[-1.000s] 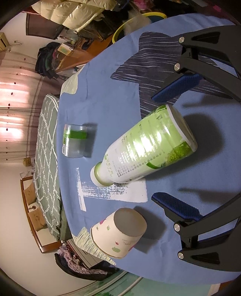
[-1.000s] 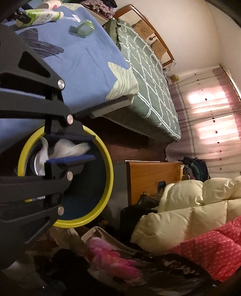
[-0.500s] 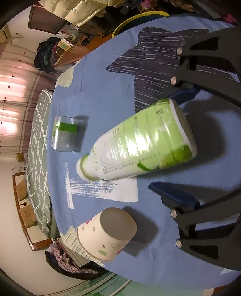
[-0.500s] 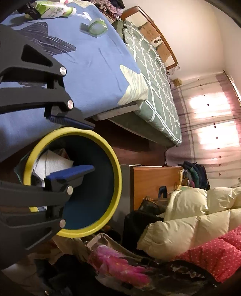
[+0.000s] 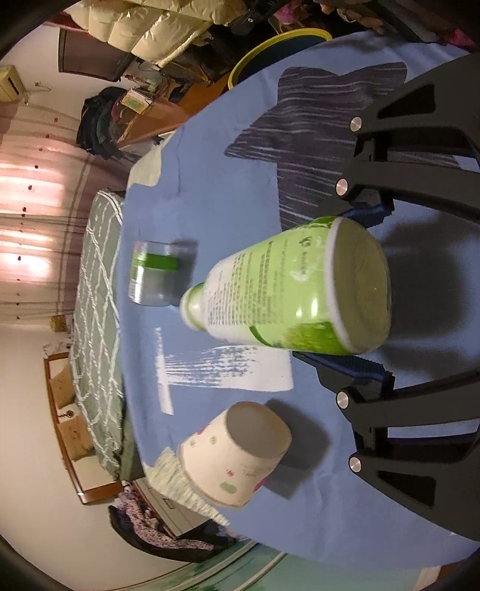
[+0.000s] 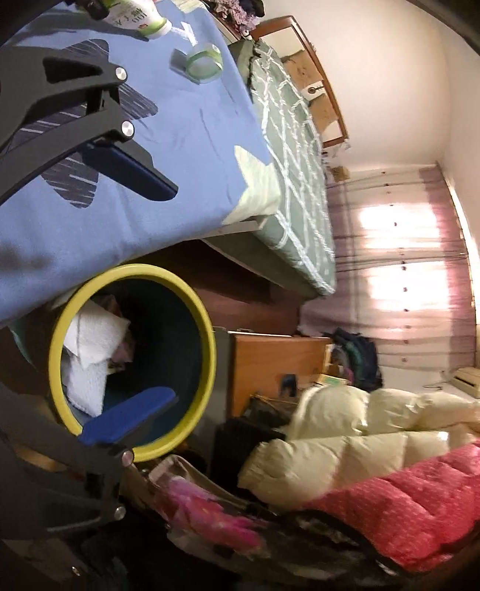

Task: Collect trash
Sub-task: 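Grasp the green-labelled bottle with the left gripper and lift it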

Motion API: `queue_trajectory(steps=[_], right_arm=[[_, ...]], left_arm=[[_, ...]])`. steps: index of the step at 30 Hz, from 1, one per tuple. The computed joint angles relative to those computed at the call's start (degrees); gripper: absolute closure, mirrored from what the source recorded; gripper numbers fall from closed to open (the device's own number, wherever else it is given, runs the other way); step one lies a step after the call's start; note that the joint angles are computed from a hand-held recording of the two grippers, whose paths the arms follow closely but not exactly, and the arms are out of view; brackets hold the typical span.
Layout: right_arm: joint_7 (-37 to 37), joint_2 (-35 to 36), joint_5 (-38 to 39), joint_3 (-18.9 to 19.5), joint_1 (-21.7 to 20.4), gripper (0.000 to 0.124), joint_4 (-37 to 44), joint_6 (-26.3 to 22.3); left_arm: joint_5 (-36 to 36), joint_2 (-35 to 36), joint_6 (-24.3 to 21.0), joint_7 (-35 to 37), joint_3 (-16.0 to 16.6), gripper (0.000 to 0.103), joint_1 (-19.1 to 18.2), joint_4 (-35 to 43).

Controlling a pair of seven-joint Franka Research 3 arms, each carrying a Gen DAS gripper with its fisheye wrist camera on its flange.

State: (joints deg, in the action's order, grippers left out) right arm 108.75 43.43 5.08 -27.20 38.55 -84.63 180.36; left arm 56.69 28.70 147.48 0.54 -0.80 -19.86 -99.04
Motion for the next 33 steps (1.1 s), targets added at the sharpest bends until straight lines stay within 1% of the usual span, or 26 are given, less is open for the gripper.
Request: queue_trajectory(steps=[1,2,3,6,7,9,12,15,17,20,22,25,26,28,31,33], right_arm=[[0.51,0.21,0.11,-0.89,0.63,0.028,0.07,-0.34],[0.26,0.09,0.04,-0.14,0.07,0.028,0.25,-0.7],[-0.5,-0.32,-0.11,1.65,-1.27,0.028,0.38,-1.14],[-3.07,-1.25,-0.49,7.97,-6.02,0.028,1.17,-3.08],[-3.32,-1.51,-0.61,8.83,-6.66,0.028,0.86,-2.67],[-2.59,-1.76,-0.53,8.18,-6.16,0.028,0.0,-1.51],[-2.62,-2.12,0.35,8.68,-6.54,0.028,-0.76,-0.35],[-4.03,-2.31,1.22,10.96,-8.3,0.028,-0.53,-0.36],[-4.76,-2.5,1.67,11.76,-8.83,0.028,-0.66,-0.15],[-6.05,-3.24,2.79,12.99,-9.62,0.028,-2.14,2.49],[-7.81,-3.69,3.88,14.9,-10.95,0.028,-2.69,3.5],[-11.03,-4.31,5.28,19.05,-14.11,0.028,-2.86,2.87],[-11.79,-4.62,5.77,19.87,-14.73,0.028,-3.26,2.87],[-13.19,-5.31,6.59,20.89,-15.57,0.028,-4.29,3.21],[-14.83,-6.32,7.57,21.0,-15.8,0.028,-5.84,3.5],[-16.01,-7.12,8.22,22.05,-16.79,0.028,-6.99,3.62]], left_arm=[[0.9,-0.44,-0.26,-0.02,0.23,0.049,-0.44,-0.05],[1.55,-0.75,-0.74,0.01,0.31,0.049,-0.75,-0.02],[2.2,-1.0,-1.29,0.47,0.28,0.05,-0.97,0.26],[3.27,-1.61,-1.13,0.5,-0.02,0.05,-0.89,0.29],[3.96,-1.69,-1.51,0.21,0.06,0.051,-1.12,0.5],[5.28,-1.88,-1.83,-0.76,0.14,0.051,-1.39,0.57],[6.1,-1.82,-2.1,-1.19,-0.09,0.051,-1.19,0.99],[7.37,-2.08,-2.63,-1.89,0.02,0.052,-1.22,1.3],[7.93,-2.06,-3.01,-2.2,0.04,0.052,-1.1,1.81],[8.84,-2.07,-3.34,-2.4,-0.02,0.052,-0.97,2.47],[9.18,-1.98,-3.68,-2.14,-0.15,0.052,-0.99,3.03],[9.47,-1.73,-3.88,-1.24,-0.33,0.052,-0.99,3.96],[9.46,-1.55,-3.88,-0.93,-0.37,0.052,-0.97,4.37],[9.61,-1.29,-3.74,-0.53,-0.35,0.052,-1.06,5.08],[9.43,-0.55,-3.4,0.45,-0.37,0.052,-1.22,6.6],[9.17,0.16,-3.13,1.43,-0.31,0.052,-1.43,7.88]])
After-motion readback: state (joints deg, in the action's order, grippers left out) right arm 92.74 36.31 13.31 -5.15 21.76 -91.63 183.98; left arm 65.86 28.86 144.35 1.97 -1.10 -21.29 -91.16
